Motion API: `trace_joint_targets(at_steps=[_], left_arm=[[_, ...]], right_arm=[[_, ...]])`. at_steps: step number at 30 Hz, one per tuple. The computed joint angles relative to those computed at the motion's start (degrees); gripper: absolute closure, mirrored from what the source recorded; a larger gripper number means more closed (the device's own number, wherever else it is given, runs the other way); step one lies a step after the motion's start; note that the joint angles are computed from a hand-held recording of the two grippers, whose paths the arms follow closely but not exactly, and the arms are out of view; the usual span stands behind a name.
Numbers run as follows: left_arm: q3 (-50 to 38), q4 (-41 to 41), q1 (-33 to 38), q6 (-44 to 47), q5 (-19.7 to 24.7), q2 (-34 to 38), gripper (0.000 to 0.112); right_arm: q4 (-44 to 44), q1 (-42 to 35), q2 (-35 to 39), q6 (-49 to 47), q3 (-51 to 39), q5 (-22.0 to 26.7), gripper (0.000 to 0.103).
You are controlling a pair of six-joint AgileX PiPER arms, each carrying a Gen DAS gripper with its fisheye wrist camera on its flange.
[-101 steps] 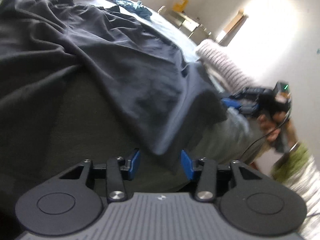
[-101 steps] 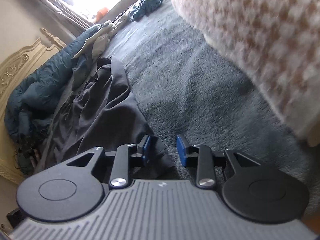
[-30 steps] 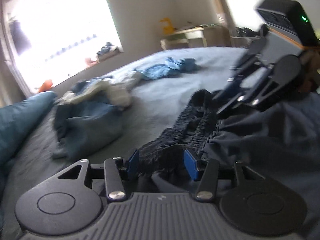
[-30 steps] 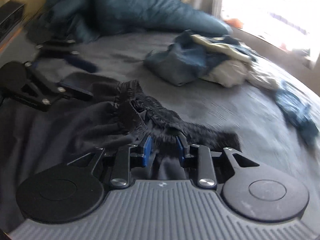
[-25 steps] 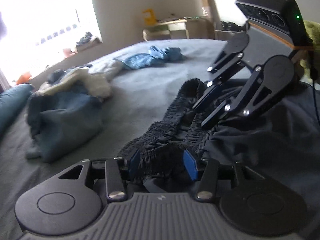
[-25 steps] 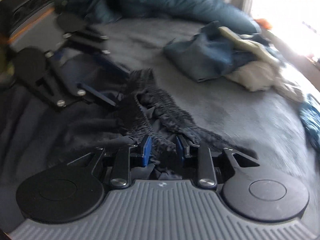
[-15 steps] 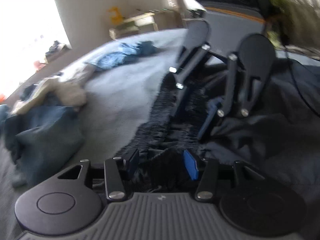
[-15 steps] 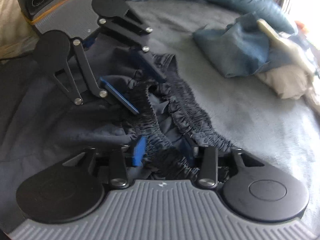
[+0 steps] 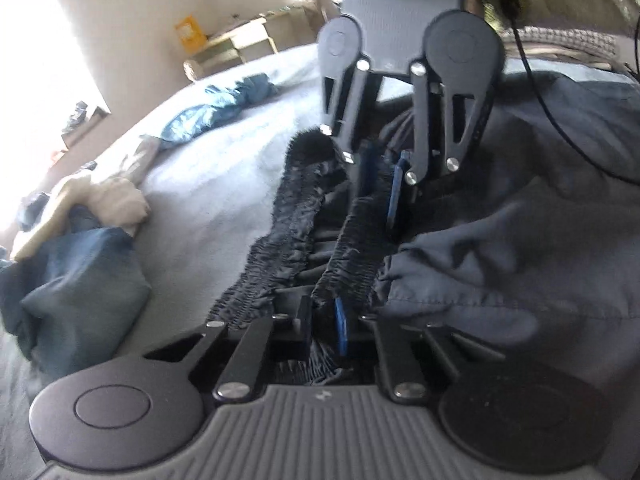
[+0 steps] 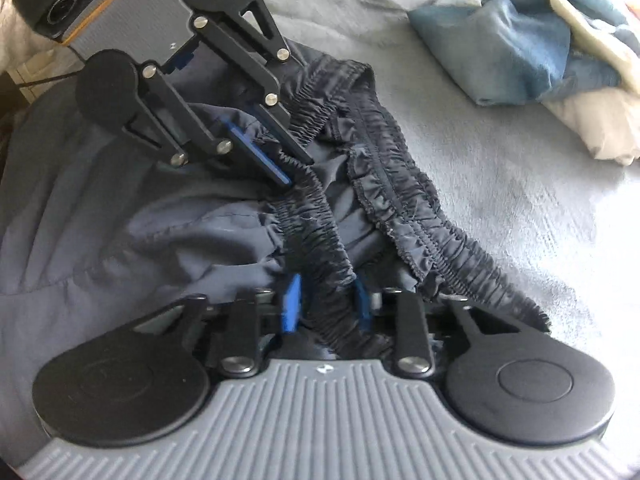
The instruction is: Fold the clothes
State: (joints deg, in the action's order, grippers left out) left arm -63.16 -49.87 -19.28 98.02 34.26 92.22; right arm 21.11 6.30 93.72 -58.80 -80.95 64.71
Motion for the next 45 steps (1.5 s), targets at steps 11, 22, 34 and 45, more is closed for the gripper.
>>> trace_joint_targets(at_steps=[11, 22, 34, 45], left_arm=[[4.6, -1.34, -5.32, -3.07, -15.53, -6.22, 0.103], [-1.17, 15.75, -8.39, -22.24, -21.45, 1.77, 0.103], [-0.65, 38.26, -10.09, -47.18, -23.49, 2.76, 0.084], [0.76, 34.97, -8.27, -51.86, -23.46, -1.67, 0.08]], right_arm=[[-1.27, 1.47, -11.41, -0.53, 9.96, -14.29, 0.092], [-2.49, 1.78, -5.69, 2.66, 9.56, -22.54, 0.09], [27.45, -16.84, -9.16, -8.51, 15.33, -22.99, 0.045], [32.71, -25.33, -16.72, -18.15, 27.42, -25.18, 0.042]])
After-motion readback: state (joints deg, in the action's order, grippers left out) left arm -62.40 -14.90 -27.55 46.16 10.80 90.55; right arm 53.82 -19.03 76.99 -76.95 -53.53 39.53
